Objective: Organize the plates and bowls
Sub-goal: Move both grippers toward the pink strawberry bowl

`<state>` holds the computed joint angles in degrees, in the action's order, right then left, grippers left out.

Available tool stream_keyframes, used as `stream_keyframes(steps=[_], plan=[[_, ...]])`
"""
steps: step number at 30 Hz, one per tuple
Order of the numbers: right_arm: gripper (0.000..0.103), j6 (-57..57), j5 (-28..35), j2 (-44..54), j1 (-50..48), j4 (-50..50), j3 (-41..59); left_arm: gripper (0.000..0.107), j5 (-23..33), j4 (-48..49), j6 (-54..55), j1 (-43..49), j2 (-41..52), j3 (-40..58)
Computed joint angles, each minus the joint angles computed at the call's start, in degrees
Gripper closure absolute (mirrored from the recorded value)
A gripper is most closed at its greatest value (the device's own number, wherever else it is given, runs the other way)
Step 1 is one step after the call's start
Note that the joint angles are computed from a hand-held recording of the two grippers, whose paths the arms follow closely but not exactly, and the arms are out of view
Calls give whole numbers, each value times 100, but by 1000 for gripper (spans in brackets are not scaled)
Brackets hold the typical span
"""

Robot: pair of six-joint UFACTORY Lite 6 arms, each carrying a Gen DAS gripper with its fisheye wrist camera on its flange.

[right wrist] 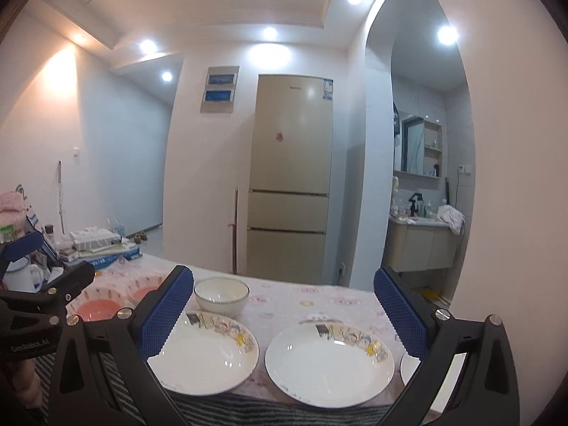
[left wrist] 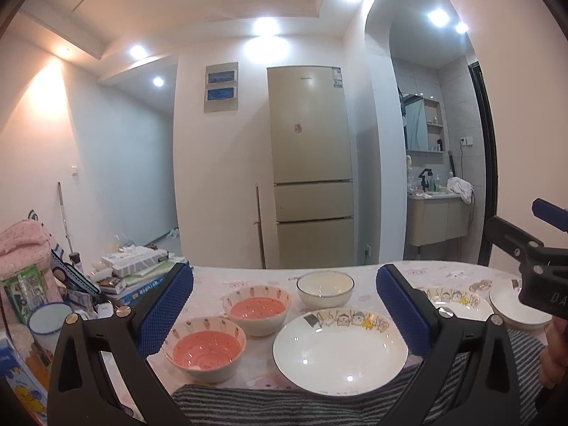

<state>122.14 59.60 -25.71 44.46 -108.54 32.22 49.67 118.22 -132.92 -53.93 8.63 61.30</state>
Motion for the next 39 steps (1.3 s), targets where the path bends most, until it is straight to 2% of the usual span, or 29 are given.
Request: stream_keyframes(steps=[8, 14, 17, 22, 24, 27, 28, 31, 35, 37, 39], plan=[[0, -147, 66, -440, 78, -5, 161, 4, 229, -282, 479, -15, -302, 194], [0, -255, 49, -512, -7, -271, 437, 4, -170, -771, 1134, 142, -137, 749], [0, -300, -249, -385, -106, -392, 705, 4, -431, -1001, 1304, 256, -27, 926], [0, -362, -1167, -84, -451, -425, 1076, 4, -331, -1068, 1087, 460, -14, 732], [0, -338, -1294, 155, -544, -505, 1187, 4, -572, -1011, 818, 651, -165, 518], [0, -229, -1325, 682, -748, -565, 1453, 4, -573, -1033, 740, 846, -144, 396], [0, -235, -1537, 853, -898, -536, 1602, 4, -634, -999, 704, 938, -143, 352], [0, -296, -2114, 1375, -1195, -520, 2069, 4, -1496, -677, 131, 1499, -273, 160], [0, -722, -2576, 2165, -1266, -349, 2866, 4, -1535, -768, 85, 1915, -44, 127], [0, -1235, -2866, 2683, -1254, 125, 3540, 8, -1696, -989, 196, 2120, 196, 272], [0, -1815, -2882, 3251, -1193, 911, 4348, 14, -2137, -1203, 176, 2443, 515, 518]])
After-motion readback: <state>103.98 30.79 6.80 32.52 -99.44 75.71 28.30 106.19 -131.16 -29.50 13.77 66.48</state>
